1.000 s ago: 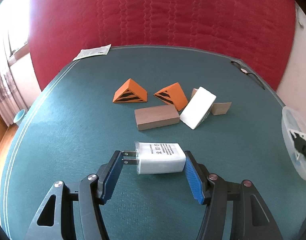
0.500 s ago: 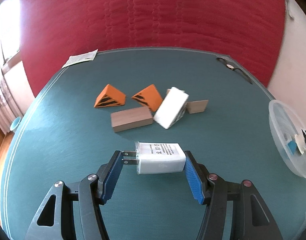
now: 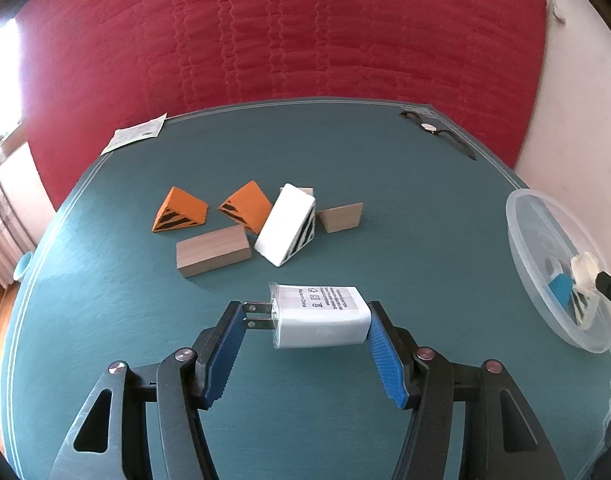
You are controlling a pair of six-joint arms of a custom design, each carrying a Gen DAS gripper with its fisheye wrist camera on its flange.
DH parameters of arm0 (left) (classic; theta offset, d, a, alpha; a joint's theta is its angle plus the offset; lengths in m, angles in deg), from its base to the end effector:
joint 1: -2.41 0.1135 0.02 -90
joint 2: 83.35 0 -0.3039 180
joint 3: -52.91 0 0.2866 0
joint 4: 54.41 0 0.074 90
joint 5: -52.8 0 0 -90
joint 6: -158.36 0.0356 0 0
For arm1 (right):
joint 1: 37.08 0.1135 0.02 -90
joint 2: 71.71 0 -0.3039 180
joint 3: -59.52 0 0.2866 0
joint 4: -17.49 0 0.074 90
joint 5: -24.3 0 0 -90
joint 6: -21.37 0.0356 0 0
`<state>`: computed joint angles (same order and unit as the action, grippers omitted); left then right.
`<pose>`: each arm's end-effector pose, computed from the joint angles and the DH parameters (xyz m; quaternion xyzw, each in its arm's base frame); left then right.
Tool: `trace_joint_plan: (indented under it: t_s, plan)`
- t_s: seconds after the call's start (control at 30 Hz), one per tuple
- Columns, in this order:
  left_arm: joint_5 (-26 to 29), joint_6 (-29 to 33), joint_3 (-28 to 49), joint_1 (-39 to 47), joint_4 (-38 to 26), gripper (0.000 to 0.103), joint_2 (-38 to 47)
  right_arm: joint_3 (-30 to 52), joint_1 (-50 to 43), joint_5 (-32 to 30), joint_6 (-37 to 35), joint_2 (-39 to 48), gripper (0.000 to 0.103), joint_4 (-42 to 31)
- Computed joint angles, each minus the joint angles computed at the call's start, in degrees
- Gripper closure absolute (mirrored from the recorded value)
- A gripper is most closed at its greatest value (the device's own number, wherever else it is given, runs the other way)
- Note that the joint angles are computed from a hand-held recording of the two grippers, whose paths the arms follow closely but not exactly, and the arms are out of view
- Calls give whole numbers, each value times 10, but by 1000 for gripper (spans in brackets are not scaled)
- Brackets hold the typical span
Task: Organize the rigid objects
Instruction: 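Carry the charger and the white block over the clear bowl with both grippers, then open both grippers, dropping the white block and the charger into the bowl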
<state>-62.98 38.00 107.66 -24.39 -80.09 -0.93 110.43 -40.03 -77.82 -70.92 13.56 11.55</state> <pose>0.2721 -0.1201 0.1966 -0.0988 0.9227 0.0393 0.3704 0.3145 -0.0087 0.1842 -0.0392 0.9026 0.0766 0.4218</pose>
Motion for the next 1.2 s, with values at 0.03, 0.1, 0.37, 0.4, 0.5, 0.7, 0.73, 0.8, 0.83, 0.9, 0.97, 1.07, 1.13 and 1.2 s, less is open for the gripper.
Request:
trace_joint_plan:
  t_s: [0.03,0.1,0.37,0.4,0.5,0.7,0.73,0.8,0.83,0.9,0.97,1.07,1.13,1.2]
  plan:
    - [0,0,2,-2,-1,39,2,-2,1,5,2,1,49,5]
    - [-2,-1,7,-6,-2,39,6,-6,-6,4,7,3,47,14]
    - [0,22,38,-29,4,39,26,-29,-19,33,11,-1,47,70]
    - [0,25,42,-32,4,39,27,-33,-20,35,11,-3,47,77]
    - [5,36,65,-49,6,39,40,-43,-24,42,11,-10,47,99]
    - [27,55,107,-79,3,39,69,-48,-28,39,12,-7,47,115]
    - [30,59,114,-85,2,39,75,-50,-29,38,13,-7,47,118]
    - [31,66,127,-96,5,39,85,-52,-30,36,15,-8,47,123]
    - [32,71,132,-102,8,39,88,-53,-31,36,15,-7,47,125]
    - [37,80,140,-112,15,39,94,-55,-30,35,14,-6,47,129]
    - [42,87,150,-123,19,39,102,-51,-30,34,16,0,47,132]
    - [55,95,161,-133,23,39,112,-48,-36,29,20,2,47,133]
    - [67,98,168,-137,22,39,119,-46,-36,31,23,5,47,137]
    - [75,101,175,-141,21,39,128,-45,-39,30,25,7,47,138]
